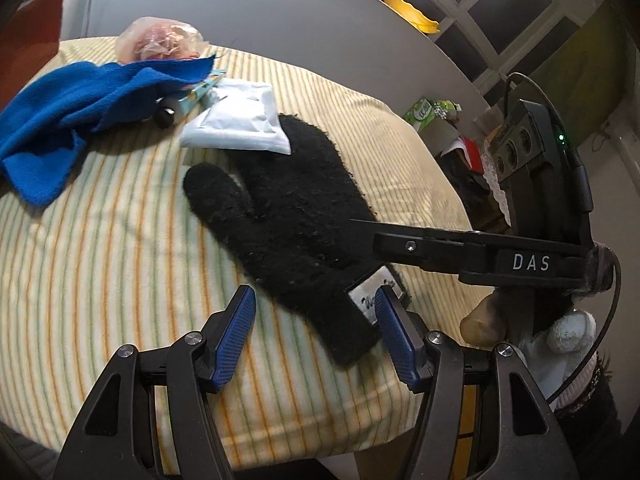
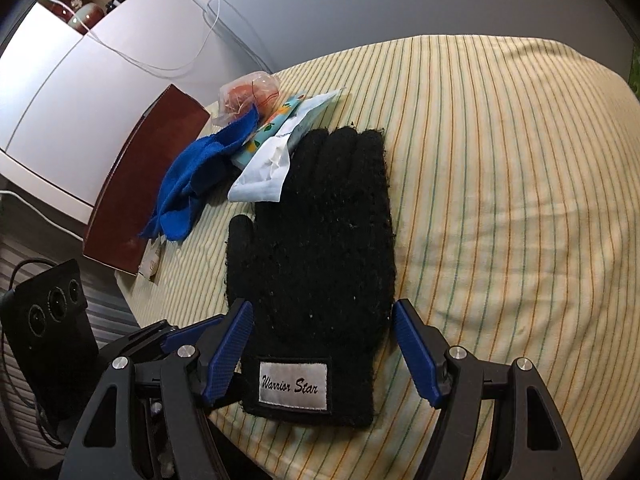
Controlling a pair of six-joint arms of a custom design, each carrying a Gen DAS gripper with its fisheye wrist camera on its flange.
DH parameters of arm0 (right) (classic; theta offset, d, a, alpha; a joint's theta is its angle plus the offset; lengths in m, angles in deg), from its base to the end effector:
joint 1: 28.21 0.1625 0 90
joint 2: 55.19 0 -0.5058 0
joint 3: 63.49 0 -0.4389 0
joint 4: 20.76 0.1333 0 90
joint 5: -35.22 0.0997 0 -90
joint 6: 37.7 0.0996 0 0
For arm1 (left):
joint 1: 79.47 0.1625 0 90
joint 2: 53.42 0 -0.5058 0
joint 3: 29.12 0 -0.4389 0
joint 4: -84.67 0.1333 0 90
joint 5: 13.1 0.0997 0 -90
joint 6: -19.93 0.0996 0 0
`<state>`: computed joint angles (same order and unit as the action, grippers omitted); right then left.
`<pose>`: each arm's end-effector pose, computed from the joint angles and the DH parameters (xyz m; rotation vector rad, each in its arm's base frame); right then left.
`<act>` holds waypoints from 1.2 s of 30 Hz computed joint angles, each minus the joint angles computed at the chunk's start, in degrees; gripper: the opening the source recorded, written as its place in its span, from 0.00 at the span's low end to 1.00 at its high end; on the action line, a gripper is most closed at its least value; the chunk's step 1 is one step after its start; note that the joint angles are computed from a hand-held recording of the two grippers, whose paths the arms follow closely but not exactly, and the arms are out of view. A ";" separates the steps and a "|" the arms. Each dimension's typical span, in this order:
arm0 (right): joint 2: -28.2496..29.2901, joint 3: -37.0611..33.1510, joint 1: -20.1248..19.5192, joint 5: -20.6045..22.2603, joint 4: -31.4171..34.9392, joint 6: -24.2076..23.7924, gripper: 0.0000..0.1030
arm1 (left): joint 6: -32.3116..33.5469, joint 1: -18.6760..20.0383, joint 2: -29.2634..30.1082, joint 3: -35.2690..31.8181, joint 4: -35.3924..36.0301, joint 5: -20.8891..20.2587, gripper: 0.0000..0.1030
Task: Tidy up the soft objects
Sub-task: 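Close the right tool on the black glove's cuff label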
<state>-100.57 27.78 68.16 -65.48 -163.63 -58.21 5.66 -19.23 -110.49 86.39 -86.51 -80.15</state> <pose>0.1997 -0.7541 0.1224 0.6666 -2.8615 0.1440 -0.1643 -0.6342 0.1670 0.2666 2.8161 -0.7420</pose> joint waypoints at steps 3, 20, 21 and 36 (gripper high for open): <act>-0.19 -0.42 -0.56 2.28 1.79 1.25 0.66 | 0.97 0.14 0.73 -0.70 -0.10 -0.81 0.60; -0.88 0.59 -0.90 5.39 4.27 1.34 0.37 | 4.42 0.10 3.52 -2.06 -3.85 -5.07 0.42; -1.00 0.82 -0.89 5.59 4.10 1.51 0.37 | 4.26 0.03 3.67 -2.18 -3.89 -5.23 0.42; -8.25 9.66 -1.03 8.18 -0.67 2.41 0.35 | 6.33 -2.40 1.14 1.58 -5.99 -9.10 0.41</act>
<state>-108.83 37.43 67.13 -57.31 -164.30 -55.80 11.99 -21.63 -109.35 87.96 -92.49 -89.25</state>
